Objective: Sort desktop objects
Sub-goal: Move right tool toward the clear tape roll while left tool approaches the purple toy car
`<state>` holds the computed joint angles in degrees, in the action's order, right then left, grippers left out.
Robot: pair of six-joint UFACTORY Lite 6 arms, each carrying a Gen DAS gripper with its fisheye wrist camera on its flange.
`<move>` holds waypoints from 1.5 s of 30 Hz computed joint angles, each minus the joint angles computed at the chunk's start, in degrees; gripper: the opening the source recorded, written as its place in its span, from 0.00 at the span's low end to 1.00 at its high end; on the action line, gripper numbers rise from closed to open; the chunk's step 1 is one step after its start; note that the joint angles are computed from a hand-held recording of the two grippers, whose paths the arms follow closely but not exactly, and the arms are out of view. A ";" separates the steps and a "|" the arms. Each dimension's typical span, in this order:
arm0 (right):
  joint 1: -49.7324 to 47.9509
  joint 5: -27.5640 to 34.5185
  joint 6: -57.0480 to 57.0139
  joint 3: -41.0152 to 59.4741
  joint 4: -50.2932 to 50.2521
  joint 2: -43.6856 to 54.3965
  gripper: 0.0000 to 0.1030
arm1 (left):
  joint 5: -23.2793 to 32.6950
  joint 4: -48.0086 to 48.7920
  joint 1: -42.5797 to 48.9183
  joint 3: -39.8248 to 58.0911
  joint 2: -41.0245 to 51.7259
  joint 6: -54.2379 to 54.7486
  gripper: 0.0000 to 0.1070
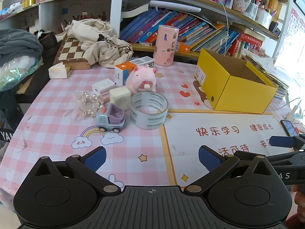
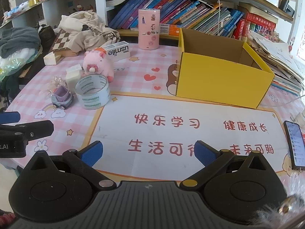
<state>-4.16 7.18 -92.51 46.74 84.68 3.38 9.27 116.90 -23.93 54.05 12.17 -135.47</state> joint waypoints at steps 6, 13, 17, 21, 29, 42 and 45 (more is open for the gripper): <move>1.55 -0.51 2.72 1.40 -2.89 1.25 1.00 | -0.25 1.80 0.98 0.14 0.23 -1.86 0.96; 2.08 0.95 4.28 4.22 -6.27 3.92 1.00 | 0.19 -3.85 1.39 1.50 1.60 2.33 0.96; 1.11 3.20 2.01 7.35 -5.91 6.66 1.00 | 1.50 -11.23 0.76 3.32 3.04 8.39 0.96; 0.00 6.21 1.97 12.90 -7.63 11.33 0.99 | 3.72 -16.87 0.16 5.64 4.63 12.77 0.96; -0.09 13.55 8.54 27.81 -20.20 23.20 0.97 | 7.28 -29.39 -0.66 10.69 8.53 21.58 0.96; 0.74 23.65 12.83 46.21 -29.27 39.11 0.95 | 9.79 -33.96 -2.09 13.07 11.21 23.11 0.96; 0.86 25.00 13.56 49.30 -30.62 41.63 0.94 | 10.06 -38.54 -1.99 14.36 12.09 26.63 0.96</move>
